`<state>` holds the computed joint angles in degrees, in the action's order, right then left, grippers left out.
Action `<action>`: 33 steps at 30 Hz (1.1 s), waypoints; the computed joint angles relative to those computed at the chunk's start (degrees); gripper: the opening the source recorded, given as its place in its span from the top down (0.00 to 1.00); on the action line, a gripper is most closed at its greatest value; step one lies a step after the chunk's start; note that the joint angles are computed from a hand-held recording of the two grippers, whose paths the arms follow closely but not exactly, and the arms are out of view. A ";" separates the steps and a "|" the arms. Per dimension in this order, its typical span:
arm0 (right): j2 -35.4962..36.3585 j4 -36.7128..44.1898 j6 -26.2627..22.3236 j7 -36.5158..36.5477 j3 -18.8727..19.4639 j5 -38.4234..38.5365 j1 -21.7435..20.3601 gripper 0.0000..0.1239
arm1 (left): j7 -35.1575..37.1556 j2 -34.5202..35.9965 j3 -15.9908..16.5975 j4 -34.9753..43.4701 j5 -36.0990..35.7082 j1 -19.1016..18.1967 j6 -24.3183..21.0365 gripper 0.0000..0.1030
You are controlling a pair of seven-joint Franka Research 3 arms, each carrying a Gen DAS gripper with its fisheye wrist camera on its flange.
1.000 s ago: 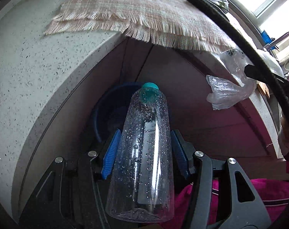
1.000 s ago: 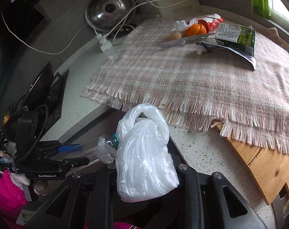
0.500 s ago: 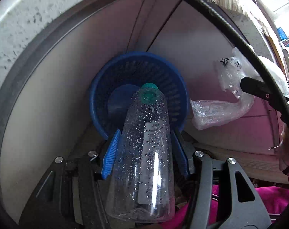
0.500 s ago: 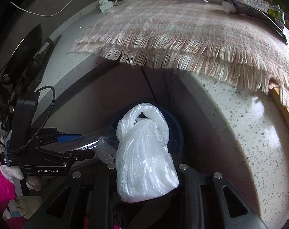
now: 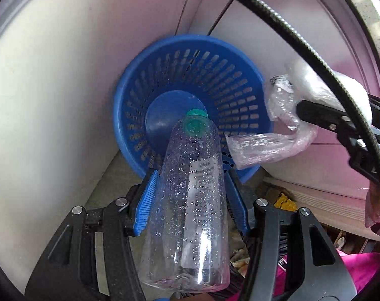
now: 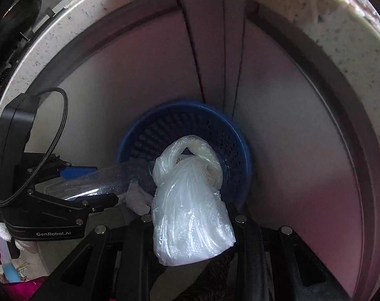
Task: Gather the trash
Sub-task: 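Open both tools to drop the bottle and bag into the basket, then raise both tools back over the cloth toward the remaining trash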
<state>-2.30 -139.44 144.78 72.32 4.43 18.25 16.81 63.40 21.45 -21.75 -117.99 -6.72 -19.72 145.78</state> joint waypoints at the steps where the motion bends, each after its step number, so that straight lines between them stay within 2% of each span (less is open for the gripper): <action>1: 0.79 0.51 -0.19 0.10 0.00 -0.29 -0.02 0.78 | 0.09 0.22 0.00 0.07 -0.07 0.08 -0.12 0.46; 9: 2.63 2.04 -0.84 0.11 -0.21 -0.09 -0.31 0.71 | 1.44 2.13 -0.06 1.75 0.18 0.38 -1.31 0.46; 10: 2.63 2.16 -0.73 0.30 -0.07 -0.17 -0.20 0.71 | 1.25 2.35 0.00 1.86 0.20 0.32 -1.20 0.43; 13: 2.07 1.86 -0.69 -0.56 -0.25 0.35 -0.41 0.62 | 0.54 2.24 0.08 1.77 0.18 0.24 -0.82 0.41; 21: 0.54 1.95 -1.95 -2.76 -0.81 2.88 -1.18 0.61 | -0.99 1.25 0.56 1.60 1.51 -0.23 -1.39 0.41; 26: 1.32 2.09 -1.06 -3.21 -0.51 3.75 -0.96 0.48 | -1.40 -0.53 0.50 0.35 1.08 0.10 -1.68 0.41; 33: 1.02 2.47 -1.95 -4.69 -0.66 5.20 -1.08 0.46 | -2.88 -2.58 0.98 -1.01 1.12 -0.14 -1.55 0.41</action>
<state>-1.28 -136.97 142.83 67.63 3.77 23.45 15.73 60.52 18.86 -20.76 -119.00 -5.61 -19.85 144.22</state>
